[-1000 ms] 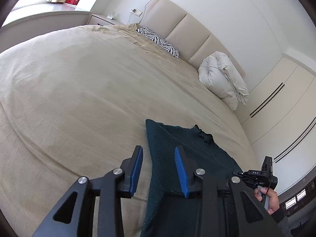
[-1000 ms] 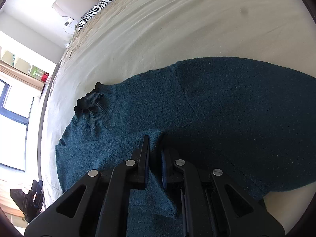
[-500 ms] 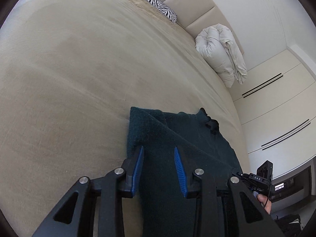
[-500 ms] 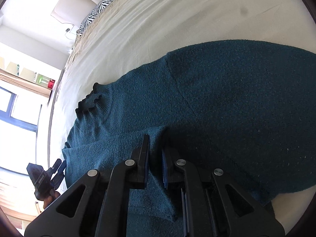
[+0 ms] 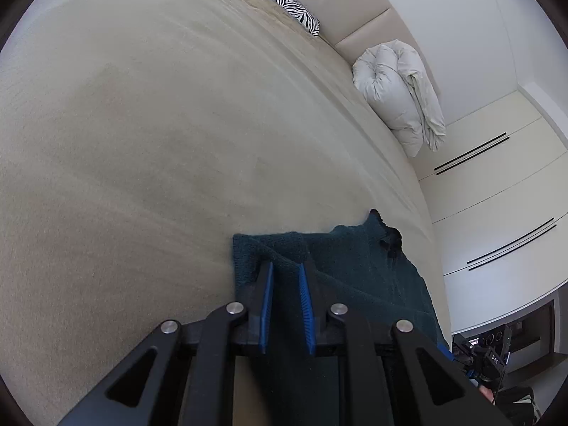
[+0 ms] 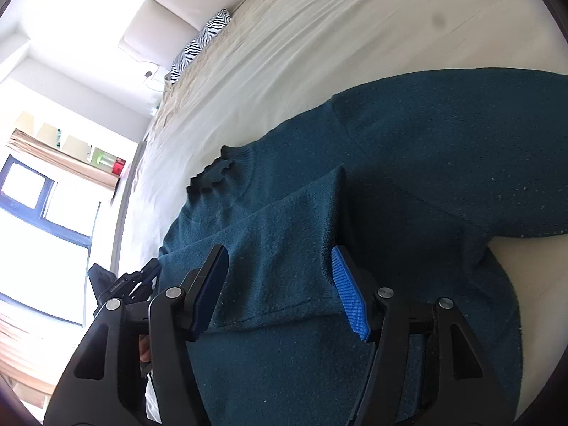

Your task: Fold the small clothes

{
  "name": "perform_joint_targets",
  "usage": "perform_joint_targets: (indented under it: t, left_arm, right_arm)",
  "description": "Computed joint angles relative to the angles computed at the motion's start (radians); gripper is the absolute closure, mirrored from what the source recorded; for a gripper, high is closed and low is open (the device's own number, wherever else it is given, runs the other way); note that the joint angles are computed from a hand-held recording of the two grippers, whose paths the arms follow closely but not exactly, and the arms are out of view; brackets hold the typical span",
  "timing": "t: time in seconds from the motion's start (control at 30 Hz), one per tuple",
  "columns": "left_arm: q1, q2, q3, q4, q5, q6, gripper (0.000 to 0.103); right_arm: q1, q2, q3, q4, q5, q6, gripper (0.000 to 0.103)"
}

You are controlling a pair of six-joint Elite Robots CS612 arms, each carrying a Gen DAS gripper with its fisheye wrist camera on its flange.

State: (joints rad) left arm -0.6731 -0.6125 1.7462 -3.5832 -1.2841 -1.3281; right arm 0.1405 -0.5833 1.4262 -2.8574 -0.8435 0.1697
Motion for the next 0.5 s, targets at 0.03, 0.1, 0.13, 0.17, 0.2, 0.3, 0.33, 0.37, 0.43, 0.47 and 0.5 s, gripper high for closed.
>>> perform_joint_targets:
  t: [0.03, 0.1, 0.13, 0.17, 0.2, 0.3, 0.33, 0.37, 0.43, 0.47, 0.5]
  left_arm:
    - [-0.001, 0.003, 0.002, -0.011, 0.000, 0.000, 0.087]
    - [-0.004, 0.005, 0.009, -0.037, -0.006, -0.008, 0.087]
    - [-0.006, 0.003, 0.014, -0.041, -0.011, -0.011, 0.087]
    - [-0.012, -0.001, 0.021, -0.043, -0.012, -0.009, 0.087]
    - [-0.018, -0.006, 0.028, -0.043, -0.012, -0.001, 0.087]
    - [-0.046, -0.017, 0.053, -0.056, -0.005, 0.015, 0.087]
    - [-0.057, -0.022, 0.067, -0.064, 0.002, 0.013, 0.087]
    - [-0.068, -0.026, 0.076, -0.069, 0.012, 0.011, 0.087]
    - [-0.090, -0.036, 0.095, -0.079, 0.035, 0.009, 0.087]
    - [-0.100, -0.038, 0.105, -0.091, 0.044, 0.005, 0.086]
    - [-0.109, -0.043, 0.115, -0.094, 0.053, -0.003, 0.086]
  right_arm:
    - [0.001, 0.001, -0.002, 0.019, 0.025, -0.024, 0.044]
    - [0.005, 0.008, -0.010, 0.057, 0.055, -0.047, 0.044]
    - [0.006, 0.011, -0.013, 0.070, 0.064, -0.049, 0.044]
    - [0.006, 0.016, -0.017, 0.086, 0.074, -0.050, 0.044]
    - [0.005, 0.020, -0.019, 0.095, 0.088, -0.045, 0.044]
    - [-0.002, 0.028, -0.013, 0.078, 0.120, -0.016, 0.045]
    - [-0.005, 0.028, -0.008, 0.073, 0.129, -0.009, 0.045]
    - [-0.007, 0.027, -0.003, 0.069, 0.134, -0.004, 0.045]
    - [-0.009, 0.020, 0.010, 0.061, 0.130, -0.004, 0.045]
    - [-0.010, 0.016, 0.018, 0.060, 0.128, -0.007, 0.045]
    - [-0.009, 0.014, 0.021, 0.062, 0.126, -0.009, 0.045]
